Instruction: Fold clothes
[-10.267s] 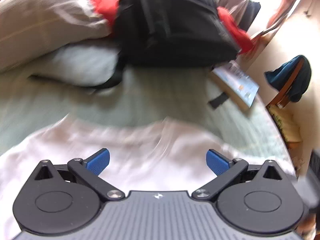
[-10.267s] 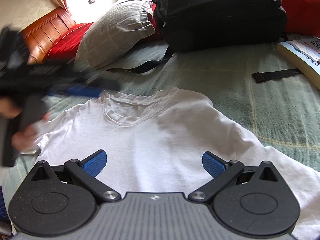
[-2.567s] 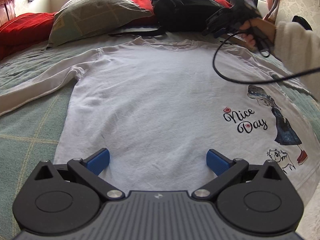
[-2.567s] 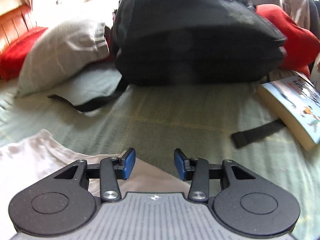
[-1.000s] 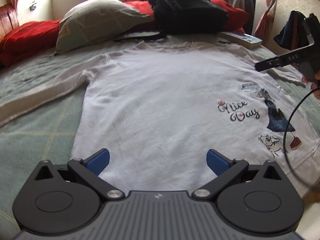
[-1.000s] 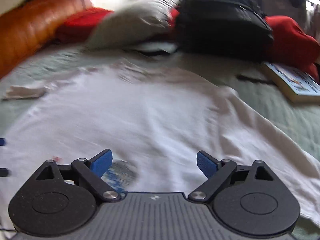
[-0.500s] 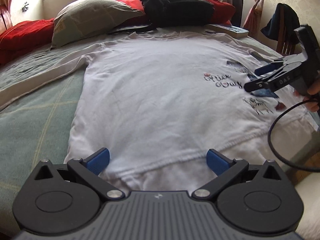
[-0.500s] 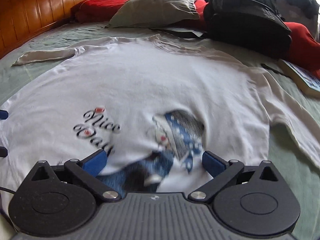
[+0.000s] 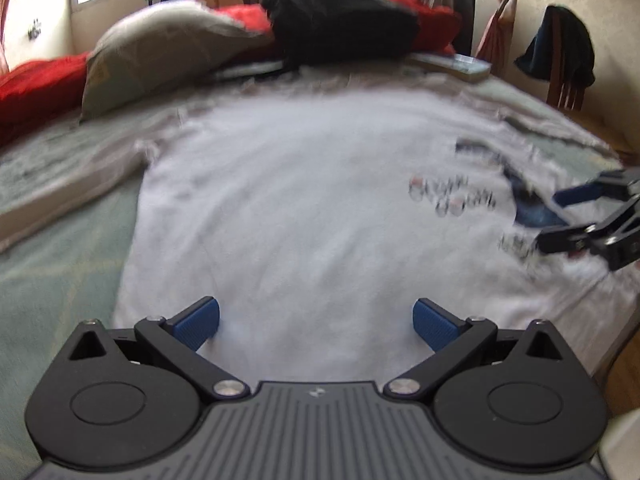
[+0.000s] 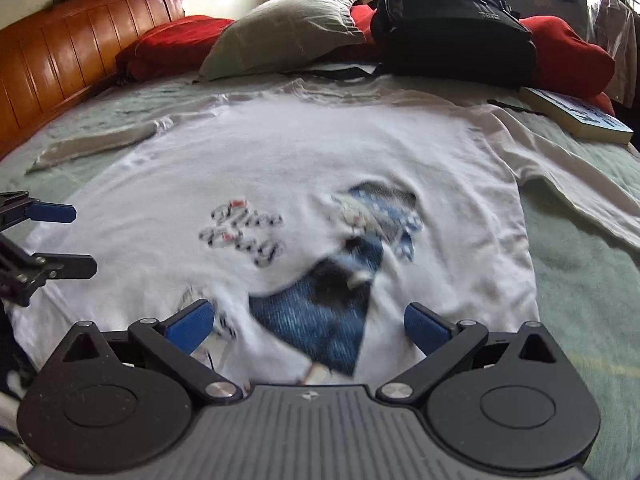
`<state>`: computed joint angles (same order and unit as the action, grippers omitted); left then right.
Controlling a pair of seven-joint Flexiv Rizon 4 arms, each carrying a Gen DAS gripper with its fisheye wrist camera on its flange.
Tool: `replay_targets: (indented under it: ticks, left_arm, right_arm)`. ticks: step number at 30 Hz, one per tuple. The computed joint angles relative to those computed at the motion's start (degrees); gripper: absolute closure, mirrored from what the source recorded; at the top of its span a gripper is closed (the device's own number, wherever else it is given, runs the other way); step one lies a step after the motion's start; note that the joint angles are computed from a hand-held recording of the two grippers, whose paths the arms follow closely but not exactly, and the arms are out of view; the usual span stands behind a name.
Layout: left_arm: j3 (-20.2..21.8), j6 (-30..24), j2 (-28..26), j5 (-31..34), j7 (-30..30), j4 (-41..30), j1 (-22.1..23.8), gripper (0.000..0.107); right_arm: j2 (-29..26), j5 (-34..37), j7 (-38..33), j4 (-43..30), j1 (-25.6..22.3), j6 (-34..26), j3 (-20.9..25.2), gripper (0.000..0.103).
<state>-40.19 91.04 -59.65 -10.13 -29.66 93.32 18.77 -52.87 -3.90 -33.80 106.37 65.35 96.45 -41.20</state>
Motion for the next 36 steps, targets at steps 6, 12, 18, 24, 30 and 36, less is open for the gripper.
replay_targets:
  ticks: [6, 12, 18, 24, 30, 36]
  left_arm:
    - [1.2, 2.1, 4.1, 1.27, -4.63, 5.55, 1.5, 0.005]
    - [-1.03, 1.85, 4.14, 2.67, -3.75, 3.66, 0.49, 0.004]
    - [3.21, -1.57, 2.91, -1.01, -6.74, -1.02, -5.22, 0.004]
    - [5.28, 1.97, 4.37, -1.87, -9.75, 1.54, -7.01, 0.004]
    - [-0.64, 4.21, 4.46, 2.56, -10.1, 4.29, -3.79, 0.004]
    - [-3.85, 3.34, 3.33, 5.3, -9.39, 4.2, -3.04, 0.004]
  right_arm:
    - [0.38, 4.58, -0.39, 6.95, 5.48, 3.52, -2.96, 0.0]
    - [1.25, 8.65, -0.25, 6.63, 4.51, 5.44, -1.63, 0.0]
    - [2.49, 12.26, -0.82, 6.84, 1.73, 7.61, 1.39, 0.0]
    - [6.68, 19.02, -2.26, 10.4, -6.77, 18.92, 10.3, 0.0]
    - [6.72, 31.33, -3.2, 13.45, -7.81, 20.38, 5.31, 0.0]
    - [8.05, 36.16, 1.23, 14.8, -20.72, 20.18, 11.09, 0.0]
